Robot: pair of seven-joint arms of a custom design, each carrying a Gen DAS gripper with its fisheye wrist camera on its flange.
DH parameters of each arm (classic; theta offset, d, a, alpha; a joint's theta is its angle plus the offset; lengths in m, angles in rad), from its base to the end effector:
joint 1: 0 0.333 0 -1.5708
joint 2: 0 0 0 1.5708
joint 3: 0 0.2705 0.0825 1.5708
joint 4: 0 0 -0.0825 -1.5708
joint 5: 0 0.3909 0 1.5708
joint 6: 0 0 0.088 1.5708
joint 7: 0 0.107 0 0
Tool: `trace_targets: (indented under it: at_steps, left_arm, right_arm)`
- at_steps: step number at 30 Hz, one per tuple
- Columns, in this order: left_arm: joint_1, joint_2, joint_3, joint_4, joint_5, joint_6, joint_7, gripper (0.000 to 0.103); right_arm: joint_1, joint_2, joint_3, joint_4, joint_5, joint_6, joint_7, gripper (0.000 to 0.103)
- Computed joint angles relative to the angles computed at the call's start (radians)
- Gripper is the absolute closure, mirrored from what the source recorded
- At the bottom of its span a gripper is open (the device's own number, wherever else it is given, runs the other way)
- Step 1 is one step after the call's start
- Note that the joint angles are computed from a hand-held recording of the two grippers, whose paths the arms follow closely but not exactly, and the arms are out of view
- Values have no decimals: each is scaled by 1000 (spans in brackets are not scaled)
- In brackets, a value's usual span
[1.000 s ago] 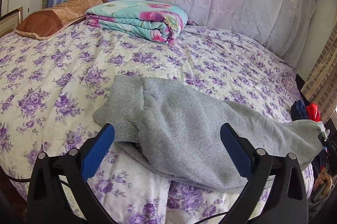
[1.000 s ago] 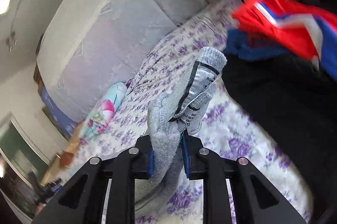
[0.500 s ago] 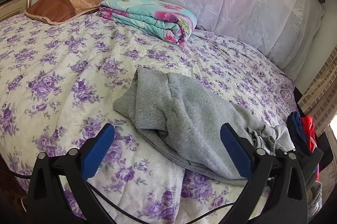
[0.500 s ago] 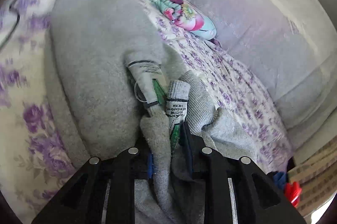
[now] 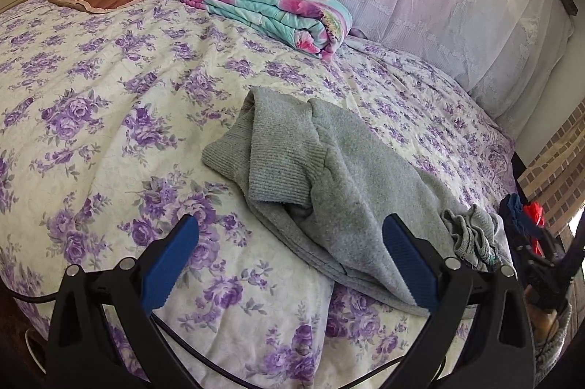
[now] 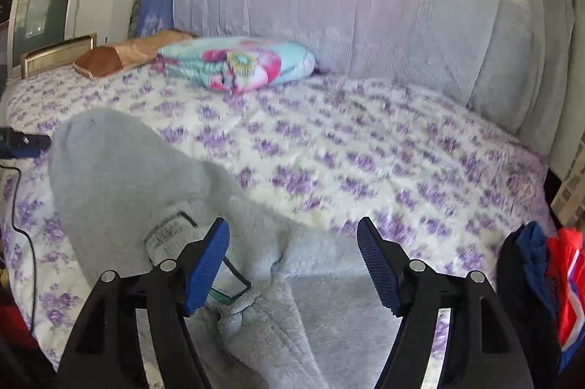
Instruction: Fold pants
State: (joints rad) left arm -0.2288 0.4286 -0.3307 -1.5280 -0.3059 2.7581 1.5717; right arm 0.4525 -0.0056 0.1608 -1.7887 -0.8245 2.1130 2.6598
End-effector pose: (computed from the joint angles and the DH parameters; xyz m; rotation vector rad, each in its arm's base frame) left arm 0.6326 -0.3352 0.4729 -1.7122 2.1759 -1.2831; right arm 0.5114 0.3186 0.5440 -1.6906 1.9688 -1.0266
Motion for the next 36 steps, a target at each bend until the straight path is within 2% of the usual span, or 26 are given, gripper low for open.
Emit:
trace_targets:
  at_steps: [1,2,3,7,10,12,14,16,17,18,19,20,22,24,27,29,32,36]
  left_arm:
    - [1,4,0,7,-2,-10,-4,5]
    - [2,12,-1,21,-5,-27,-8,5]
    - [0,25,2,42,-4,-51,-17,5]
    - [-8,106,5,161,-5,-139,-56,5]
    - [-38,190,31,283,27,-189,-120,5]
    - [-61,261,49,394,61,-242,-169,5]
    - [-84,334,66,509,99,-287,-206,5]
    - [-104,388,80,598,133,-319,-238,5]
    - [-104,385,78,591,136,-302,-245,6]
    - [-96,368,66,556,129,-267,-240,10]
    - [-90,347,58,523,123,-242,-230,31]
    - [-108,326,84,500,156,-232,-262,34]
    - [-116,280,93,441,188,-193,-266,46]
    - [-143,231,124,387,254,-158,-287,51]
    - [-185,158,156,317,354,-90,-327,55]
    - [-226,120,180,297,441,-57,-353,55]
    - [-308,97,216,318,605,-34,-371,55]
    - [-391,145,191,442,723,-62,-294,56]
  right_arm:
    - [-10,57,-9,21,97,4,-74,17]
    - [-11,79,-20,7,123,45,-82,14]
    - [-2,65,-28,-18,81,63,-20,11]
    - [-34,-17,-41,-132,143,213,19,10]
    - [-57,-107,-22,-242,52,345,161,10]
    - [-91,-188,8,-322,-68,430,307,7]
    - [-130,-261,50,-382,-158,441,440,4]
    - [-158,-324,71,-442,-172,446,519,4]
    - [-171,-351,77,-473,-163,454,551,4]
    - [-184,-379,77,-507,-146,469,580,4]
    - [-198,-405,77,-541,-125,489,614,4]
    - [-216,-437,76,-580,-107,518,662,4]
    - [-265,-500,84,-661,-98,592,779,4]
    - [-329,-545,99,-731,-104,687,898,4]
    - [-440,-599,160,-803,-120,801,1049,4]
    - [-510,-642,220,-828,-137,836,1115,4]
    - [-536,-691,262,-848,-108,819,1099,4]
    - [-571,-752,303,-888,-65,844,1102,4]
